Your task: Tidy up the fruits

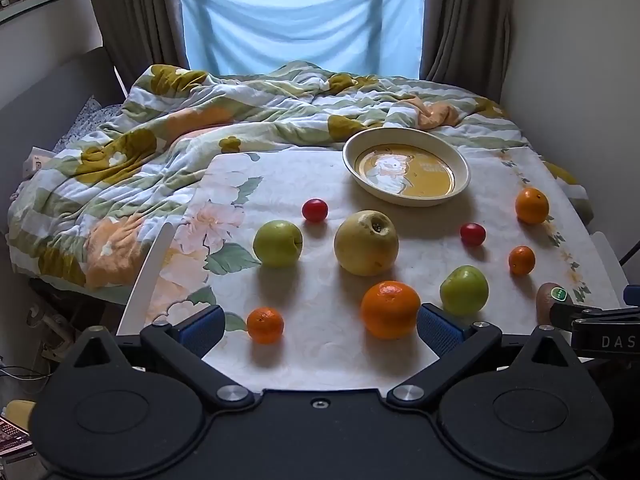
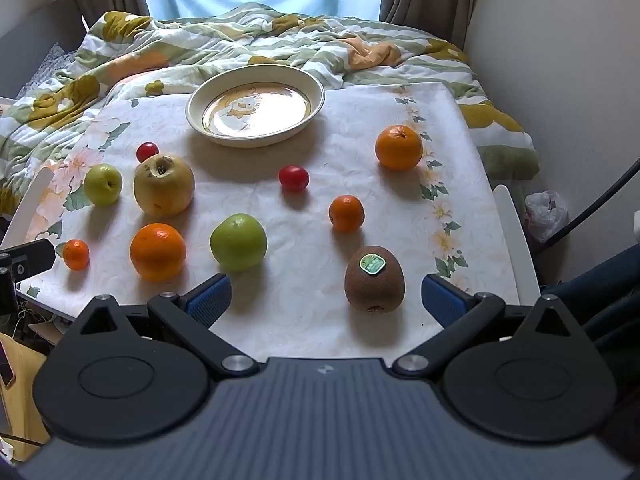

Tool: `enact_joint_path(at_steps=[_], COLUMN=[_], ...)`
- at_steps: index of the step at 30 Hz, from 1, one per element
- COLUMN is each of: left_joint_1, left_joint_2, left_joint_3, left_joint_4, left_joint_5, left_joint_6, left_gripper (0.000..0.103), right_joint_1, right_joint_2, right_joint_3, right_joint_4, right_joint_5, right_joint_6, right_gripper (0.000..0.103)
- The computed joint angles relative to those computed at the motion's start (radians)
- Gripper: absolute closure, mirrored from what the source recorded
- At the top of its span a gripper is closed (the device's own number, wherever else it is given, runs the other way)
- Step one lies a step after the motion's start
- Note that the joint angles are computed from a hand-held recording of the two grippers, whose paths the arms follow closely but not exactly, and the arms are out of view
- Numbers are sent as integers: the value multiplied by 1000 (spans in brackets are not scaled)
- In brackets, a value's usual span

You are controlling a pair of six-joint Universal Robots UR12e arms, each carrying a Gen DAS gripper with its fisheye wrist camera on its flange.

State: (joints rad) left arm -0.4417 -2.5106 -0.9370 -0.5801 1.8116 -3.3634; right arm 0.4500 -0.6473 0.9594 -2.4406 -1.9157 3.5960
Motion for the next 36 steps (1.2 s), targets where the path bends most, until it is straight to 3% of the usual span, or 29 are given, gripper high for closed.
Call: enact_joint_path(at_steps=[36], left_joint_1=[7], left_joint_2=[9], left_joint_3=[-17], left_joint_4=[14], left_joint_5=[-3], left_joint_6=[-3], left_gripper=[0], right_joint_1=[3], right_joint_2=[6], right_joint_3=[-14], right_joint_4=[17], right_joint_5=[-1], right_joint_6=[10], right_gripper=[0])
